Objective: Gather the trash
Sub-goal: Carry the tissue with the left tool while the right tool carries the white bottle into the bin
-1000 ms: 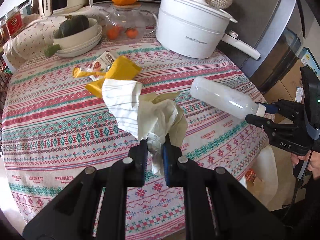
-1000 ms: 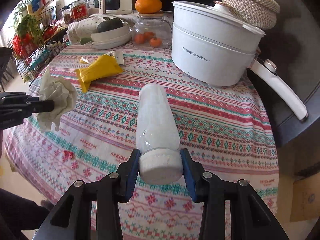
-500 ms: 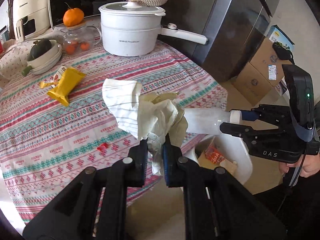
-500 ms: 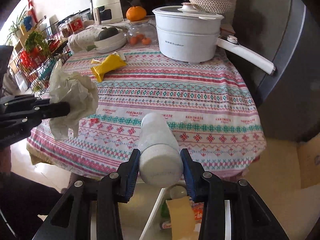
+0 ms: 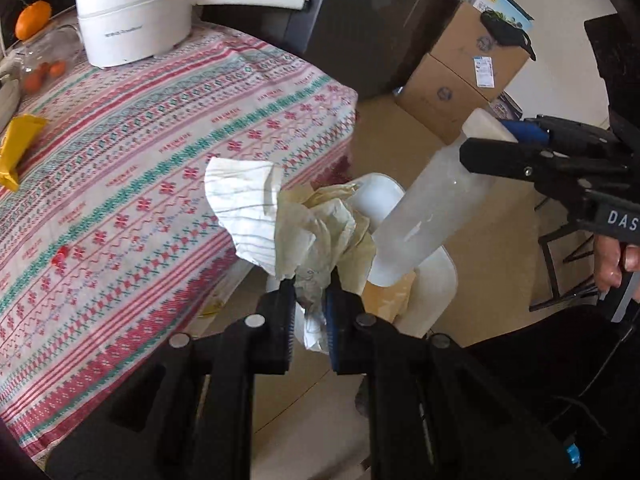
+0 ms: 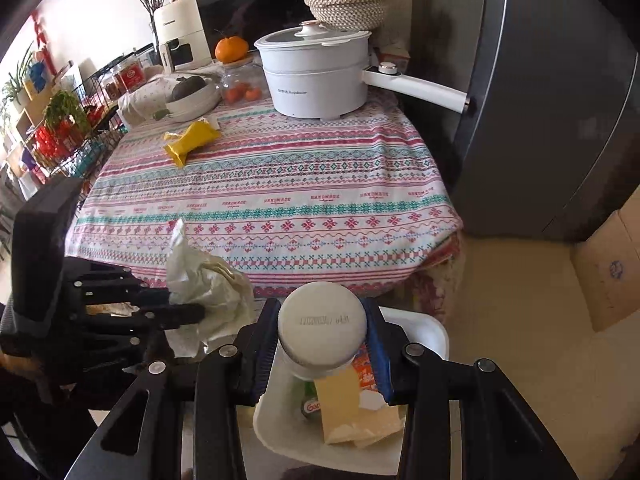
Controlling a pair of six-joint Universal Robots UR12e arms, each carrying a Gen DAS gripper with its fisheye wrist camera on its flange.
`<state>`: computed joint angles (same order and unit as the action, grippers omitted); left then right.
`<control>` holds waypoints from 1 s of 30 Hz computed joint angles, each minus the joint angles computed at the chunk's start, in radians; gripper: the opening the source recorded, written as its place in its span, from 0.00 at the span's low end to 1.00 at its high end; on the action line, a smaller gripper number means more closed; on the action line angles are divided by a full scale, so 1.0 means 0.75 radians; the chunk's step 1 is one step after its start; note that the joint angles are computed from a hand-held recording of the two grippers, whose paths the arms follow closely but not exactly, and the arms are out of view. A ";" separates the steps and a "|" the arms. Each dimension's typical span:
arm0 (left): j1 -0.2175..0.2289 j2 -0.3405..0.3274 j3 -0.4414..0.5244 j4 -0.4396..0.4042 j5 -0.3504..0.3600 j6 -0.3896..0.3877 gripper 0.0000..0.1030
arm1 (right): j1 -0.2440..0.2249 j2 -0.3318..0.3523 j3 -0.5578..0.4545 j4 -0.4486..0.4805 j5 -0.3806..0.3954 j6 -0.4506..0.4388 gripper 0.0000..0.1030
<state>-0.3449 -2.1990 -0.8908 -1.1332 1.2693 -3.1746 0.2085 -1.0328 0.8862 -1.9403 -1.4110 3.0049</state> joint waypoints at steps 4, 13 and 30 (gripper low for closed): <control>-0.026 -0.044 0.057 -0.065 -0.009 0.040 0.14 | -0.016 -0.044 0.069 -0.014 -0.034 -0.014 0.40; -0.066 -0.121 0.153 -0.221 0.000 0.160 0.15 | -0.042 -0.064 0.131 0.043 -0.135 0.048 0.40; -0.060 -0.082 0.128 -0.150 0.070 0.179 0.58 | -0.060 -0.037 0.100 0.137 -0.114 0.141 0.41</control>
<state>-0.3898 -2.2605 -0.7951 -1.2459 1.3221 -3.0406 0.1633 -1.0605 0.9613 -1.8374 -1.4963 3.1110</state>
